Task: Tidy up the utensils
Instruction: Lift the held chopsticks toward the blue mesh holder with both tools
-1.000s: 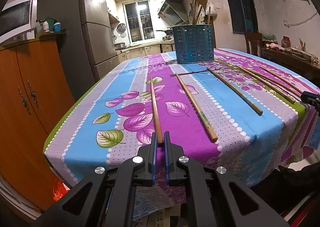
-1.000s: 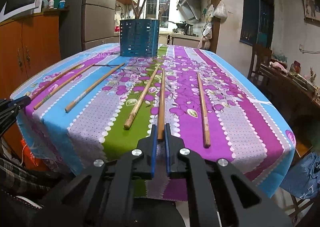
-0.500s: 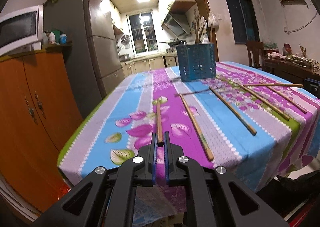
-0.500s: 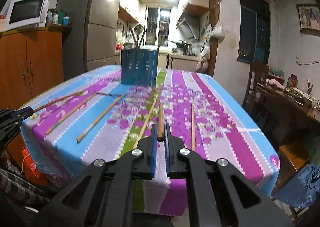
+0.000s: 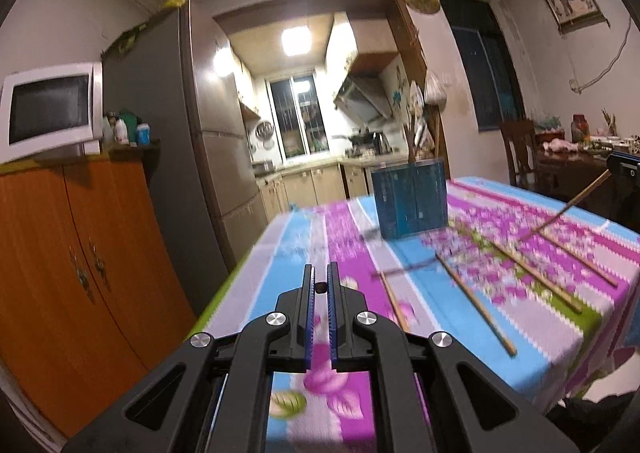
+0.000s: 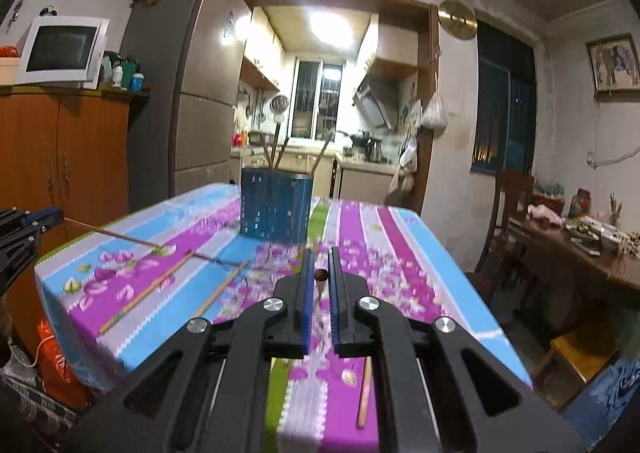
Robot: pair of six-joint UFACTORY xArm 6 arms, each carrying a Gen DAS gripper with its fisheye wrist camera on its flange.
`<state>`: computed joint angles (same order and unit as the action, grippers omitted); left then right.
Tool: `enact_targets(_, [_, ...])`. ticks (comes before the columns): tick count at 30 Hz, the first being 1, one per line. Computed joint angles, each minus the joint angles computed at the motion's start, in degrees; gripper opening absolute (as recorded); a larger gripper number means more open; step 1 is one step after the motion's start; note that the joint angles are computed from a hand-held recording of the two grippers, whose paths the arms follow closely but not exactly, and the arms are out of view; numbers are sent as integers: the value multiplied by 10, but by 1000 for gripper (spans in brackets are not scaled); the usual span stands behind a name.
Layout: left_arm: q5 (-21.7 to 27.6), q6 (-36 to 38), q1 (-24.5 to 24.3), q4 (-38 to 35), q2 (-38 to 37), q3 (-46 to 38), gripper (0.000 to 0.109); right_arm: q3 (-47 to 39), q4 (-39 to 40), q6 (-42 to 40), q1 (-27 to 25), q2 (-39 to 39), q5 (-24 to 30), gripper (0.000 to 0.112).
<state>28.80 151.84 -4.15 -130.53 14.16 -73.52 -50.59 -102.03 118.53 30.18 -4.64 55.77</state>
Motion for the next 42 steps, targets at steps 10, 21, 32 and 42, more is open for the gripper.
enact_targets(10, [-5, -197, -2, 142, 58, -138, 7, -43, -42, -31, -43, 1, -37, 5])
enact_targets(21, [9, -510, 0, 388, 145, -325, 7, -114, -48, -65, -120, 2, -167, 5])
enact_targets(32, [42, -540, 0, 415, 140, -330, 7, -139, -26, -65, -141, 14, -229, 5])
enact_targets(42, [48, -545, -6, 429, 144, -335, 7, -144, -25, -77, -143, 15, -234, 5])
